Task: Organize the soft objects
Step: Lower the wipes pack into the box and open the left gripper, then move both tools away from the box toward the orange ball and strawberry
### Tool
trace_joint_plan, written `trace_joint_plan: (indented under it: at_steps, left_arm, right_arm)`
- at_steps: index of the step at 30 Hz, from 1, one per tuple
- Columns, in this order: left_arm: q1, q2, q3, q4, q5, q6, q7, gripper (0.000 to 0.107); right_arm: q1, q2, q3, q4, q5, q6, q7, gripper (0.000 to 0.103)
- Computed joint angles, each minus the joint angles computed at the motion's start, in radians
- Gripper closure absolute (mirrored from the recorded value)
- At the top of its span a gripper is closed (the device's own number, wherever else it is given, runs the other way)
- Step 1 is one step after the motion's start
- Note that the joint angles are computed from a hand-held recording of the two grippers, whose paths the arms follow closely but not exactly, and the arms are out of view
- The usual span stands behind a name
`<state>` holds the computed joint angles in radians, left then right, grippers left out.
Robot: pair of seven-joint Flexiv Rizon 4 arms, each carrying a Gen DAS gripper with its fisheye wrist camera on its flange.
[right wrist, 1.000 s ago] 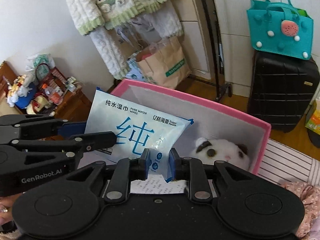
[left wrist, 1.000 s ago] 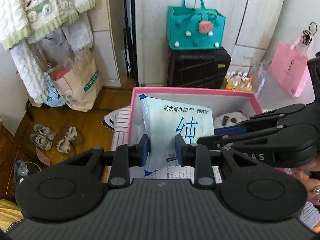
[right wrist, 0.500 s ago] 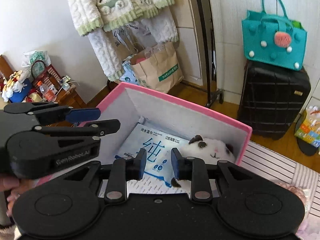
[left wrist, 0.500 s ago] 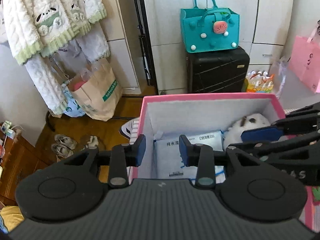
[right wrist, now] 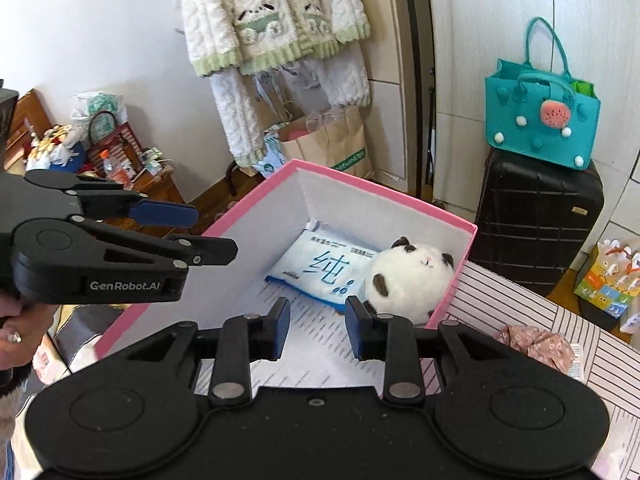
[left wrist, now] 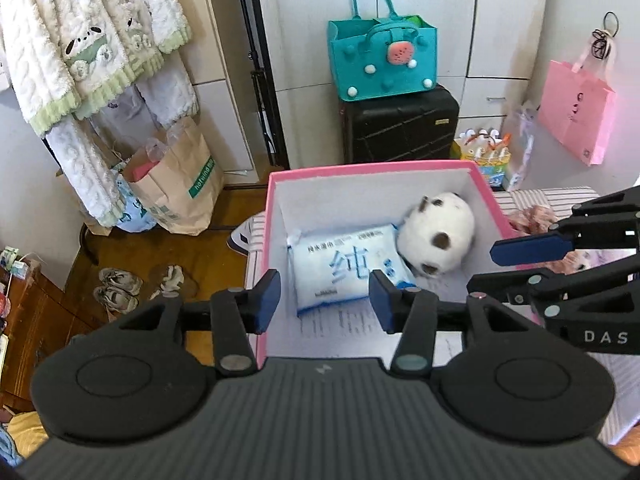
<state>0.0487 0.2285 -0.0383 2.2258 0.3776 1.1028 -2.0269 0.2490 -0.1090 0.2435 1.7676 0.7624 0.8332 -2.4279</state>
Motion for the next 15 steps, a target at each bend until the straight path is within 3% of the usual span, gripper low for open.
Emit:
trace_joint_plan:
  at_steps: [9, 15]
  left_arm:
    - [-0.022, 0.122, -0.031, 0.041, 0.001, -0.033, 0.054, 0.039]
    - [-0.099, 0.201, 0.022, 0.107, -0.15, -0.036, 0.2, 0.034]
  right_arm:
    - [-0.028, 0.1, -0.039, 0.049, 0.06, -0.076, -0.084, 0.066]
    - [-0.028, 0.168, -0.083, 0.079, 0.073, -0.147, -0.132, 0.063]
